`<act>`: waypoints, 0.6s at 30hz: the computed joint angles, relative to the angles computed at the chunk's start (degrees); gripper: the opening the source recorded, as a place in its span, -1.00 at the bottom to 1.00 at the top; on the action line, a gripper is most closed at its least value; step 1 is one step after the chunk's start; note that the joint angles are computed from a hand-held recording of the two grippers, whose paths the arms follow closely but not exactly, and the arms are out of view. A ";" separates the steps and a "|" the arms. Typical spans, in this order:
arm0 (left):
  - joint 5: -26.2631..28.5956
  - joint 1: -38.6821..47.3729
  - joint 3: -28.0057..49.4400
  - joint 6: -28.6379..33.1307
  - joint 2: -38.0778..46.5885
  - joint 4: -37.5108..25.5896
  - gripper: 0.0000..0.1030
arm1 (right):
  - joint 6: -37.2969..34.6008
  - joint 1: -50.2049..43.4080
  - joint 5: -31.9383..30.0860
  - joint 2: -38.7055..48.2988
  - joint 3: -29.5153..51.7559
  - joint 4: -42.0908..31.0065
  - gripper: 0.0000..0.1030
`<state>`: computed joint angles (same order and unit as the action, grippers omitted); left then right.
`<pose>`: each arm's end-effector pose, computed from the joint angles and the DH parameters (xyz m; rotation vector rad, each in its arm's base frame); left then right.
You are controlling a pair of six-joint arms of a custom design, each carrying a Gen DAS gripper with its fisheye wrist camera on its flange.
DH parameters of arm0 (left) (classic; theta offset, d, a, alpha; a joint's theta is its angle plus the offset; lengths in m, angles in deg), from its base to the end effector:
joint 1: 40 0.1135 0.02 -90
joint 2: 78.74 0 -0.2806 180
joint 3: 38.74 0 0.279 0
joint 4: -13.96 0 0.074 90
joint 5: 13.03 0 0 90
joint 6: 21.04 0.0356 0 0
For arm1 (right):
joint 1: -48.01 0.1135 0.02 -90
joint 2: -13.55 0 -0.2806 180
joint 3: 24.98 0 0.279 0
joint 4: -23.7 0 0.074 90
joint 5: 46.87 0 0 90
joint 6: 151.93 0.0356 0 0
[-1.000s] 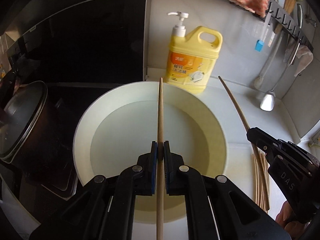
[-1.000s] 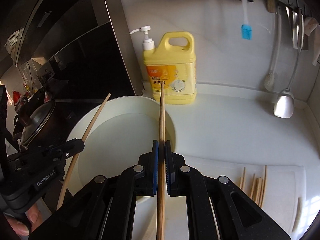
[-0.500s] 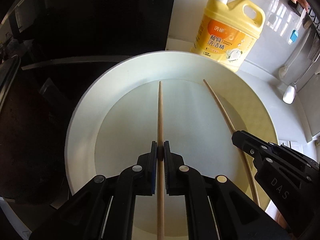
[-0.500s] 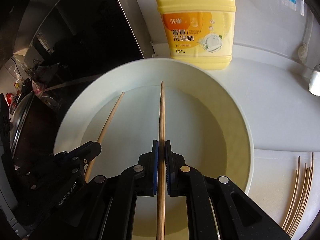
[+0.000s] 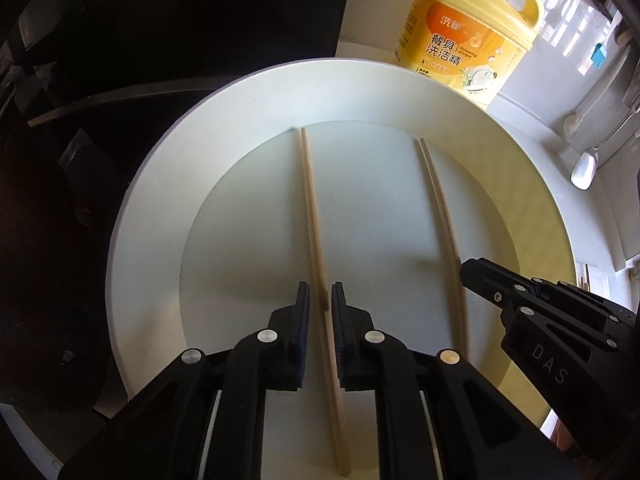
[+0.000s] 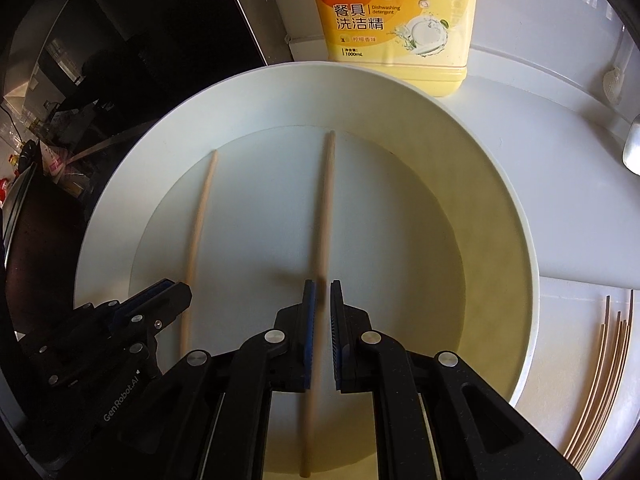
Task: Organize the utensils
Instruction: 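Open the left tool to drop its chopstick into the water while the right tool releases its own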
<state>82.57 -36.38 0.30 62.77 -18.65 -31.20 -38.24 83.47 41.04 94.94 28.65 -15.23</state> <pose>0.1845 0.0082 0.1564 -0.2050 2.7175 -0.1461 0.2177 0.1567 0.1604 -0.2962 2.7713 0.3280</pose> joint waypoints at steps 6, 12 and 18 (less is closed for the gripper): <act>-0.83 0.29 -0.46 0.40 -5.62 -3.30 -0.02 | 0.98 0.48 1.13 -6.05 -2.49 -0.49 -0.54; -6.52 -1.50 -0.39 -2.11 -16.68 -9.84 0.27 | 1.21 -0.32 2.34 -20.87 -6.54 -5.12 -0.46; -13.34 -9.66 1.23 -8.62 -26.73 -18.99 0.58 | -1.69 -2.39 3.26 -37.43 -8.47 -16.20 -0.21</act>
